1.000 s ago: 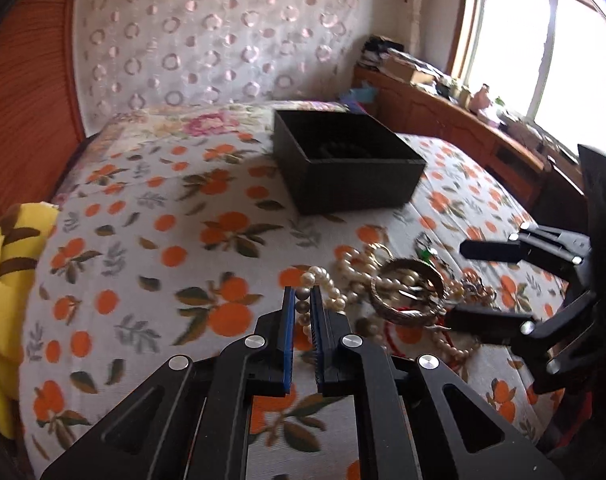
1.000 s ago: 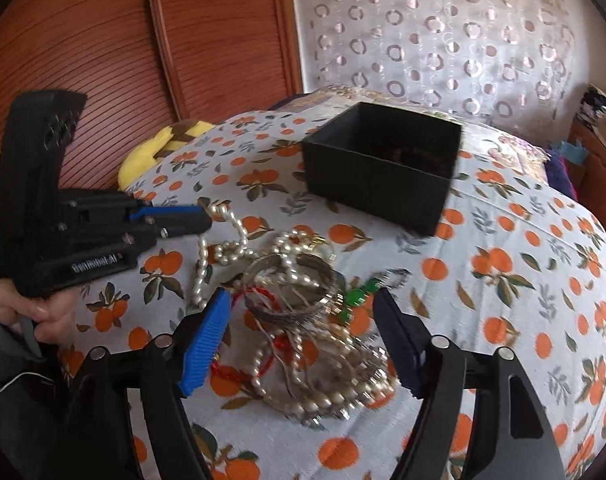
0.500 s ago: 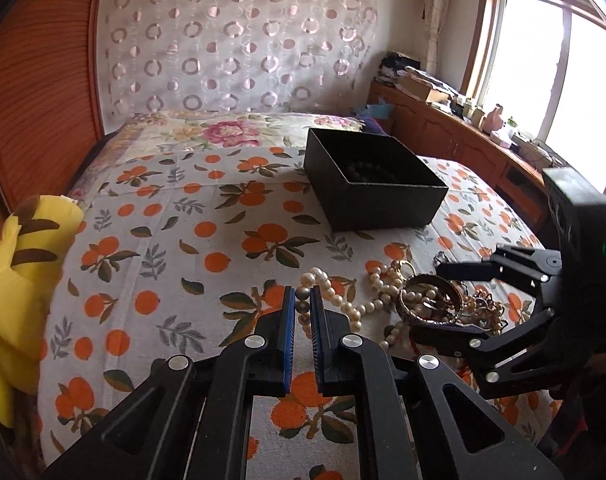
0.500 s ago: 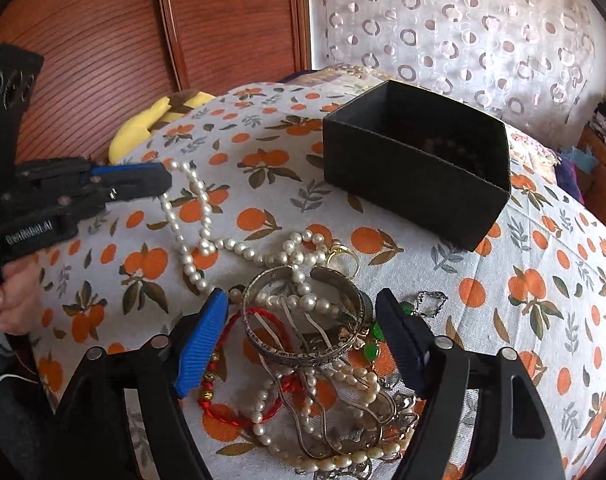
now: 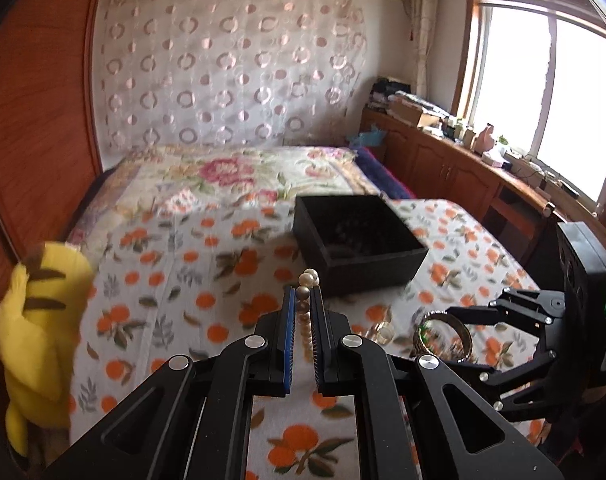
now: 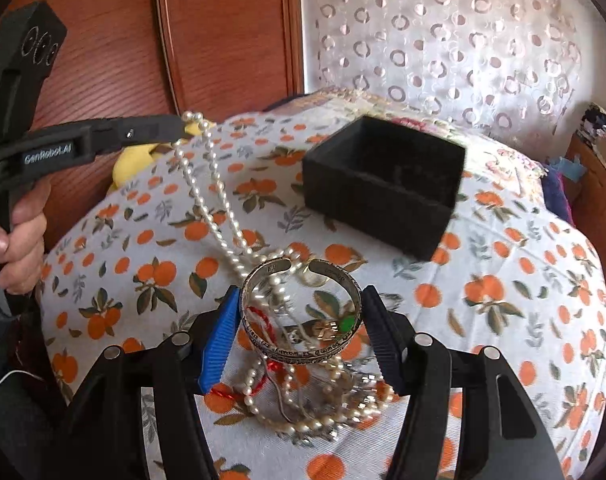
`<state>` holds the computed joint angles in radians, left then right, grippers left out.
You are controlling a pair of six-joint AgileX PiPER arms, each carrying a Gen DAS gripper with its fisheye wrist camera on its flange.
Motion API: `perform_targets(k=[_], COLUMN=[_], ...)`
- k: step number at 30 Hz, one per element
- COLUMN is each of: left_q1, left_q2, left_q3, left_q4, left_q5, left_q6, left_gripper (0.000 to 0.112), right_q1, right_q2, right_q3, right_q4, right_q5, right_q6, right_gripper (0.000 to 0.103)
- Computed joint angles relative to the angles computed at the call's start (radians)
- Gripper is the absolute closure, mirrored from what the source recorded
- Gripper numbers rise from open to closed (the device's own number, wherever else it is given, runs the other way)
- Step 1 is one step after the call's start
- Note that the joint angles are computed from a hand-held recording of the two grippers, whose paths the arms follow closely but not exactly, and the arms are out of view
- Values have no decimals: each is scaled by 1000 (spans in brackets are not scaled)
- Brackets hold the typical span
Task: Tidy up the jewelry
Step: 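Lower the silver bangle into the black box with the right tool while the left lifts pearls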
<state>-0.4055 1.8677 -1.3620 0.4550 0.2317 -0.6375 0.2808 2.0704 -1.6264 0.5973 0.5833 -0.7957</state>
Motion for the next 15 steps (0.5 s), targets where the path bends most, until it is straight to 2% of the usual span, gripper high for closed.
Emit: perform_targets(k=[15], left_q1=[-63], left_q2=[31], left_q3=[-231], left_q4=[7], left_q5=[111], left_q6=[73], left_gripper=[106], right_q1=[-48], right_q2=[-30], right_q3=[4], right_q4=[26], right_q5=[-22], right_q6=[-21], right_gripper=[40])
